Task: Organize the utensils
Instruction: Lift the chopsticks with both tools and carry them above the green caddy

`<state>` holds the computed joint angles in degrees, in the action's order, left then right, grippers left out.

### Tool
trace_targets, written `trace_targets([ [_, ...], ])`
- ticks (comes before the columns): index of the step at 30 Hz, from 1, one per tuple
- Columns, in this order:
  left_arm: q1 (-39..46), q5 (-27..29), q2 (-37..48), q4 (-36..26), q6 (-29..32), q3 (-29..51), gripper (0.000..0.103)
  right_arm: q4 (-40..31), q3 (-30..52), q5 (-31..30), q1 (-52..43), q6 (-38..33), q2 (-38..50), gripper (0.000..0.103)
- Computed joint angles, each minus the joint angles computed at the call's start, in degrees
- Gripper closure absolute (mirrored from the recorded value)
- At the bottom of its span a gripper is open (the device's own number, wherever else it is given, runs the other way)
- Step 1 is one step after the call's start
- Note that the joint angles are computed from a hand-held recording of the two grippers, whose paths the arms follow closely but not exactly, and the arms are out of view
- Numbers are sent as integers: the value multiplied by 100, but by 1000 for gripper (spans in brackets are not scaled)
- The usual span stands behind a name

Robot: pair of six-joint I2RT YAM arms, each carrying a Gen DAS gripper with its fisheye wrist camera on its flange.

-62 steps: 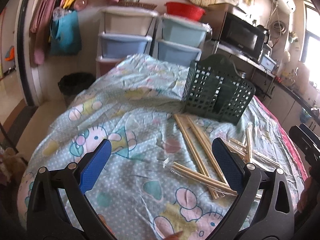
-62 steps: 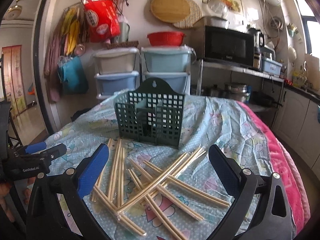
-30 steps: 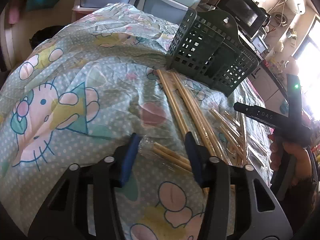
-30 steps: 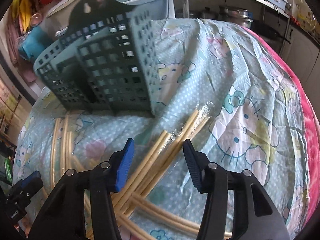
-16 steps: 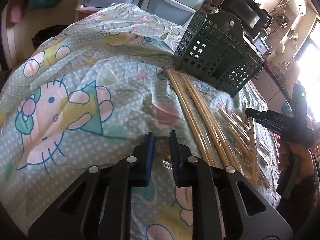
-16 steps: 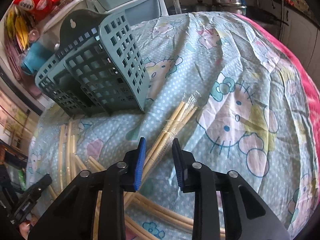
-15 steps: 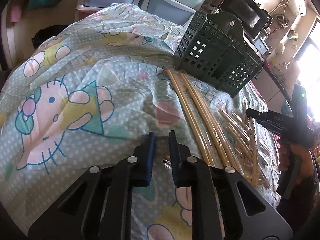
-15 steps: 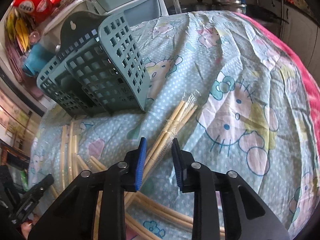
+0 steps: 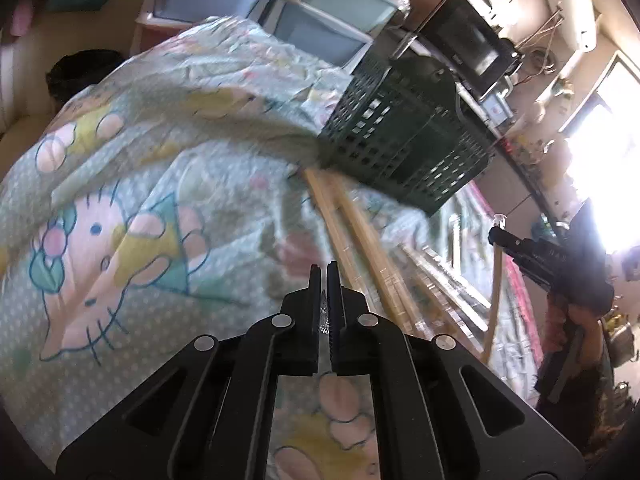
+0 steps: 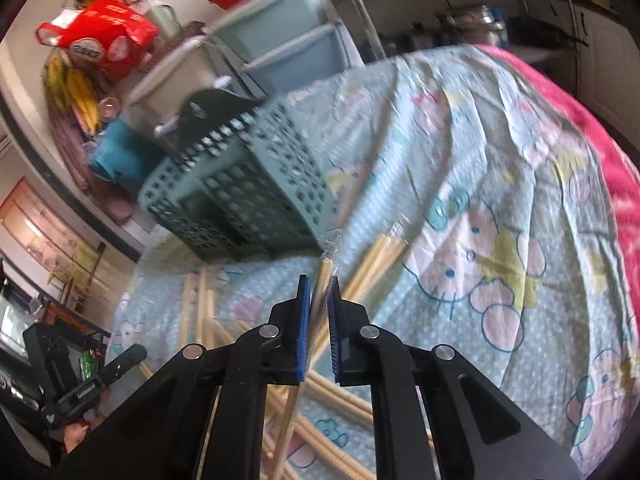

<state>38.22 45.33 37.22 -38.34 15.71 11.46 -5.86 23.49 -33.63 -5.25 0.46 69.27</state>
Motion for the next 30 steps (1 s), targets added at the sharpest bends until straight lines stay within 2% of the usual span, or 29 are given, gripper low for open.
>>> trace_targets([
  [8, -428, 360, -505, -451, -413, 629, 103, -663, 53, -348, 126, -138, -1308, 97],
  [14, -989, 447, -766, -387, -956, 1115, 103, -964, 154, -531, 200, -166, -2010, 97],
  [17, -1483, 312, -849, -167, -1373, 1334, 103, -1060, 216, -616, 179, -165, -2210, 97],
  [30, -3188, -558, -716, 495, -2179, 1980, 103, -1229, 345, -678, 106, -52, -2878, 97],
])
